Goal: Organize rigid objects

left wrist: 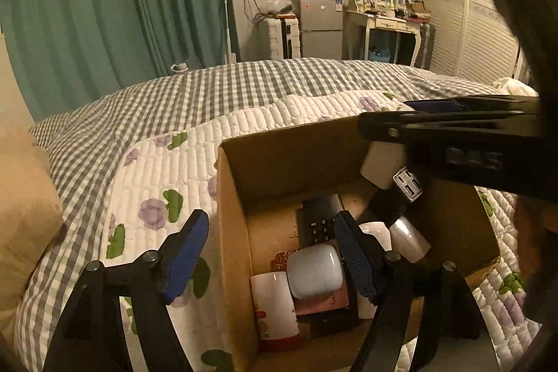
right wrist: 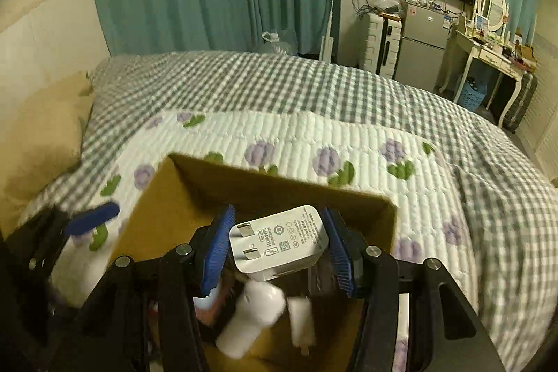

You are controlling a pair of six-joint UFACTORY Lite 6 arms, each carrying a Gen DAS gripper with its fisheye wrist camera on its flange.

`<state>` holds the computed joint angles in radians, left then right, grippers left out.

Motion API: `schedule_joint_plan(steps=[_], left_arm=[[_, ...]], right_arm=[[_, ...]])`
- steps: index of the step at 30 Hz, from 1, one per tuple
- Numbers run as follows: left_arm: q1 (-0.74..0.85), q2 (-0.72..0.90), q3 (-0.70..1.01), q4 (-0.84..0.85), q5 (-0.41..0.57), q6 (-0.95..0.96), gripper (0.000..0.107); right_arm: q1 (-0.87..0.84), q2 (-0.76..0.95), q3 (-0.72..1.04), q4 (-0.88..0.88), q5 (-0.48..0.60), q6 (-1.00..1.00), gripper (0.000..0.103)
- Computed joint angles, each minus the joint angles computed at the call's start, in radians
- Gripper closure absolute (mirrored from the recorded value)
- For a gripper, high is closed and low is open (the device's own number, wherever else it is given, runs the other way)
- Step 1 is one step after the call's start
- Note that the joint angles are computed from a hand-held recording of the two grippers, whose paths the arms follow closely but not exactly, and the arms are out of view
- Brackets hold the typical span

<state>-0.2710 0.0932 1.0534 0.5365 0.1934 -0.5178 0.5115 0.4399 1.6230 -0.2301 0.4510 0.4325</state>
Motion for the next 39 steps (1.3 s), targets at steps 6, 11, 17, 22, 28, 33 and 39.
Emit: schedule_joint_plan(steps=[6, 11, 17, 22, 28, 33, 39], left_arm=[[0.020, -0.117, -0.082, -0.036, 0.000, 0.037, 0.030], [-0.003, -0.305, -0.135, -0.074, 0.081, 0.060, 0.030], [-0.091, -0.579, -0.147, -0.025, 0.246, 0.001, 0.030], [-0.227, -0.765, -0.135, 0.108, 0.406, -0.137, 0.030], [-0.515, -1.000, -0.263, 0.366, 0.604, -0.439, 0.004], [-0.658, -1.162, -0.492, 0.547, 0.675, -0.652, 0.004], [-0.498, -1.253, -0.684, 0.512, 0.528, -0.662, 0.004]], right_arm=[[0.046, -0.097, -0.105, -0.222, 0.033, 0.220, 0.051], [0.107, -0.332, -0.226, -0.292, 0.127, 0.297, 0.051], [0.321, -0.599, -0.260, -0.466, 0.384, 0.446, 0.047], [0.633, -0.732, -0.240, -0.653, 0.682, 0.630, 0.040], [1.052, -0.831, -0.369, -0.849, 0.999, 0.955, 0.008], [1.211, -0.871, -0.605, -0.960, 1.109, 1.212, 0.000], [1.109, -0.898, -0.791, -0.918, 0.954, 1.353, 0.000]])
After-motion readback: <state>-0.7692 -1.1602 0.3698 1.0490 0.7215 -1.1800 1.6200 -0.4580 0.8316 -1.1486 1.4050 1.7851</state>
